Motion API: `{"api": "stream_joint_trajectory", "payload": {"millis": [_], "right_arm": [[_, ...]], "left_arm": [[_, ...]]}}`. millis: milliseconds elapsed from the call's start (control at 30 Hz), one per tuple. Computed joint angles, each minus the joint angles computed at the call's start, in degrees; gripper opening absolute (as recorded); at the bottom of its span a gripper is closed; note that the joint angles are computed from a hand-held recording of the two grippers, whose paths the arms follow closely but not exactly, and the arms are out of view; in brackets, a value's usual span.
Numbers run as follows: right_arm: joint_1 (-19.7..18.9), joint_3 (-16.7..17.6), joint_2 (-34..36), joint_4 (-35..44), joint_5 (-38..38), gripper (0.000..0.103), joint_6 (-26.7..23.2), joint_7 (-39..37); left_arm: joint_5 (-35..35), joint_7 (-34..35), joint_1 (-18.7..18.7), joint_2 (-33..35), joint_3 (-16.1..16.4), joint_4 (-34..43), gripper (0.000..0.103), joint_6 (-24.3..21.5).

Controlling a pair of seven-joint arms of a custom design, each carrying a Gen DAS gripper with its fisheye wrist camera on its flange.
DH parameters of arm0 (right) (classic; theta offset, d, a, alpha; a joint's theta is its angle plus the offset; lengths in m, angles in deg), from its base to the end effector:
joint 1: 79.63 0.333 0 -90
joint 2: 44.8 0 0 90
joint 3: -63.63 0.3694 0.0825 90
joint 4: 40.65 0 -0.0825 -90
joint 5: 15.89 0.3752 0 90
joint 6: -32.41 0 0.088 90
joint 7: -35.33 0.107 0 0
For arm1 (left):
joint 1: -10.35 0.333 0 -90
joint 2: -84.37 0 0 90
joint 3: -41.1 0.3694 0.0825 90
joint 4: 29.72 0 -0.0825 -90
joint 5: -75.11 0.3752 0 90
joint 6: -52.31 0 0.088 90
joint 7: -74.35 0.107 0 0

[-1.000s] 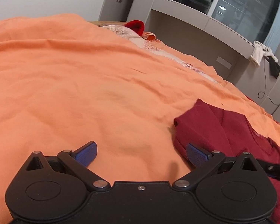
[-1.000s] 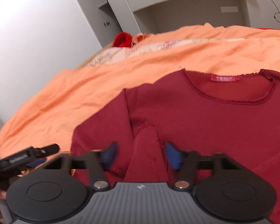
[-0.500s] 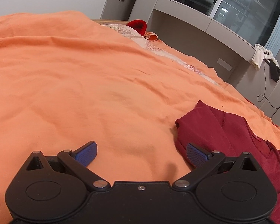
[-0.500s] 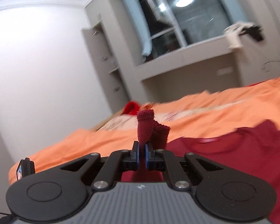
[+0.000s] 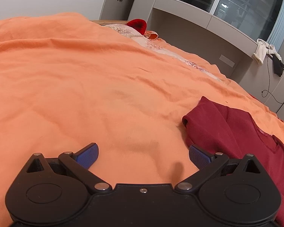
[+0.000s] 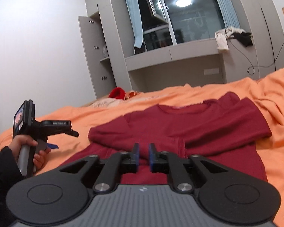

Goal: Fold small clothes
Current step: 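Pinch and tug the shirt body with the right gripper to straighten it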

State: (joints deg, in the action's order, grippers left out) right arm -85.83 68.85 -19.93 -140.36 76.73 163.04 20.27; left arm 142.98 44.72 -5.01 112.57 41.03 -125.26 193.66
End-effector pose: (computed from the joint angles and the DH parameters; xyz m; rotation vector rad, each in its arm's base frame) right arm 0.6991 0.0030 0.4138 -1.7001 0.8381 -0.2634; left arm 0.6943 -0.1933 0.4034 -2.2493 0.7140 -0.7186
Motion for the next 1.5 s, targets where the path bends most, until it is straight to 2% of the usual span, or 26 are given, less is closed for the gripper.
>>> {"api": "stream_joint_trajectory", "payload": {"millis": [33, 67, 100, 167, 233, 333, 367, 433, 467, 500, 567, 633, 700, 733, 867, 967, 1033, 1133, 1200, 1267, 1333, 1400, 1500], "right_arm": [[0.4, -0.1, 0.5, 0.7, -0.8, 0.045, 0.7, 0.8], [0.8, 0.0, 0.8, 1.3, -1.5, 0.062, 1.3, 2.1], [0.8, 0.0, 1.3, 2.1, -2.0, 0.066, 1.5, 3.6], [1.0, 0.2, 3.3, 5.4, -4.0, 0.068, 1.9, 7.6], [2.1, 0.3, 6.1, 10.0, -7.6, 0.071, 4.5, 13.2], [4.0, 0.0, 11.3, 17.4, -15.6, 0.071, 7.5, 25.1], [4.4, -0.3, 13.3, 20.6, -18.8, 0.068, 6.7, 30.1], [3.8, 0.2, 17.2, 26.5, -23.2, 0.047, 2.4, 37.5], [3.1, 1.2, 18.3, 28.1, -23.7, 0.031, 1.1, 38.3], [2.4, 2.3, 18.4, 28.3, -23.8, 0.016, 1.2, 36.9], [0.2, 5.8, 16.7, 25.6, -21.5, 0.006, 2.8, 28.1], [-3.1, 9.5, 13.3, 20.2, -16.2, 0.004, 3.1, 13.6], [-5.0, 10.5, 9.4, 14.7, -11.9, 0.004, 1.4, 0.2], [-5.8, 10.6, 7.4, 11.9, -10.2, 0.004, -0.1, -6.0], [-6.1, 7.8, 2.5, 4.8, -12.2, 0.004, -6.8, -17.1], [-4.5, 5.1, -0.5, -0.4, -15.0, 0.004, -7.5, -23.5], [-2.6, 3.2, -1.6, -2.7, -16.6, 0.004, -5.9, -25.1], [-1.0, 0.4, -2.1, -4.1, -17.4, 0.009, -6.4, -22.7], [-0.9, -0.7, -1.7, -3.6, -17.1, 0.036, -7.9, -18.7], [-1.2, -1.2, -1.0, -2.1, -15.9, 0.053, -9.3, -14.3], [-1.8, -1.5, 0.0, 0.0, -14.7, 0.060, -10.4, -9.5], [-1.7, -1.5, 0.8, 1.7, -12.9, 0.069, -8.6, -4.9], [0.6, -1.2, 1.8, 3.4, -11.3, 0.069, 0.4, 0.7]], "left_arm": [[-0.1, 0.3, 0.0, 0.1, 0.0, 0.1, 0.102, -0.2], [-0.3, 0.6, -0.1, 0.2, -0.1, 0.3, 0.102, -0.4], [-0.4, 0.9, -0.1, 0.3, -0.1, 0.4, 0.102, -0.6], [-0.5, 1.2, -0.2, 0.4, -0.1, 0.6, 0.102, -0.7], [-0.3, 0.8, -0.2, 0.4, 0.0, 0.5, 0.102, -0.4], [0.2, -0.1, -0.2, 0.2, 0.2, 0.2, 0.102, 0.2], [0.2, -0.3, -0.1, 0.2, 0.2, 0.1, 0.102, 0.4], [0.3, -0.5, 0.0, 0.1, 0.2, 0.0, 0.102, 0.6], [0.3, -0.6, 0.0, 0.1, 0.2, 0.0, 0.102, 0.7], [0.3, -0.6, 0.1, 0.0, 0.2, -0.1, 0.102, 0.8], [0.4, -0.8, 0.1, -0.1, 0.2, -0.3, 0.102, 1.1], [0.4, -0.8, 0.2, -0.2, 0.2, -0.4, 0.102, 1.2], [0.4, -0.7, 0.2, -0.2, 0.1, -0.4, 0.102, 1.1], [0.3, -0.5, 0.2, -0.2, 0.1, -0.4, 0.102, 1.0], [0.2, 0.1, 0.2, -0.3, 0.0, -0.4, 0.102, 0.7], [0.3, 0.1, 0.1, -0.3, 0.0, -0.5, 0.102, 0.7], [0.6, -0.1, 0.1, -0.4, 0.0, -0.8, 0.102, 1.0], [1.2, -0.5, 0.2, -0.6, 0.1, -1.2, 0.102, 1.4], [1.4, -0.6, 0.2, -0.6, 0.1, -1.3, 0.102, 1.5], [1.6, -0.4, 0.1, -0.5, 0.0, -1.0, 0.102, 1.2], [3.0, -1.3, 0.0, -0.4, 0.3, -1.1, 0.102, 2.2], [5.1, -2.8, -0.2, -0.4, 0.6, -1.1, 0.102, 3.7], [8.5, -5.2, -0.2, 0.1, 1.0, -0.4, 0.102, 6.7]]}}
